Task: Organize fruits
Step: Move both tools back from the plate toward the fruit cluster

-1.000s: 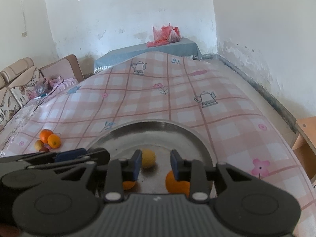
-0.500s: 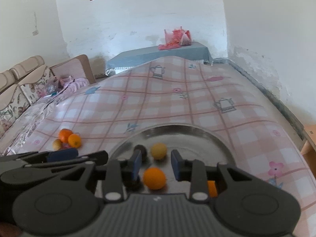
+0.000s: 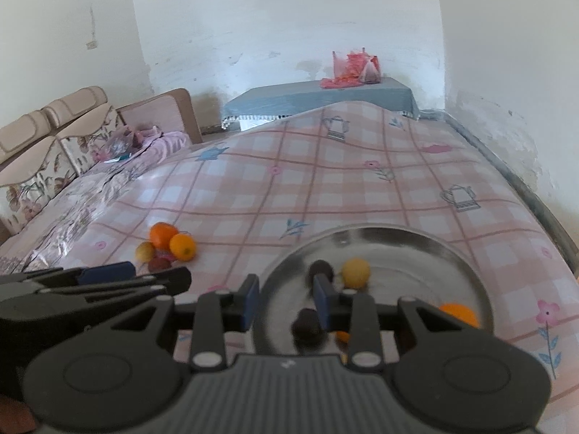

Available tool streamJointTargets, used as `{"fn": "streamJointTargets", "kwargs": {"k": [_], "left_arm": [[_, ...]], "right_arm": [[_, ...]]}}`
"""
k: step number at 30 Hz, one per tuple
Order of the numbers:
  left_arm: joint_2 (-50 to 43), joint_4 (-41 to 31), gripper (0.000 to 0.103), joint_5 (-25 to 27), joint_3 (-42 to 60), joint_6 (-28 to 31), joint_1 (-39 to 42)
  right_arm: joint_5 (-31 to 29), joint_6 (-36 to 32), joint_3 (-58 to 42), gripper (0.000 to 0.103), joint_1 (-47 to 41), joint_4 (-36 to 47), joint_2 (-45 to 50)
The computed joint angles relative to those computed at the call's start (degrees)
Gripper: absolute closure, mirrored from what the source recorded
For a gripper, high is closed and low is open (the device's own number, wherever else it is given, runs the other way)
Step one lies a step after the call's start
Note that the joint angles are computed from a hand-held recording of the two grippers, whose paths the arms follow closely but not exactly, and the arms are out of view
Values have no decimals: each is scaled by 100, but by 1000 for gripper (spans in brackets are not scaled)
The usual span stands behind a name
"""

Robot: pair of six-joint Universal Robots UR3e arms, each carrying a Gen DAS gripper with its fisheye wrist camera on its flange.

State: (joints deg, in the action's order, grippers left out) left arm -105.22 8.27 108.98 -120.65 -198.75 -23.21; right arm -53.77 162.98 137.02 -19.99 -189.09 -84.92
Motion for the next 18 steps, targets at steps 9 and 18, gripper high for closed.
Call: {"fn": "streamJointTargets", "kwargs": {"k": [9, 18], "left_arm": [[310, 458, 35, -254, -652, 152, 574], [484, 893, 34, -565, -1186, 332, 1232]], "right_arm": [[-362, 268, -349, 72, 728, -11, 199], [-701, 526, -788, 71, 1448, -94, 596]]}}
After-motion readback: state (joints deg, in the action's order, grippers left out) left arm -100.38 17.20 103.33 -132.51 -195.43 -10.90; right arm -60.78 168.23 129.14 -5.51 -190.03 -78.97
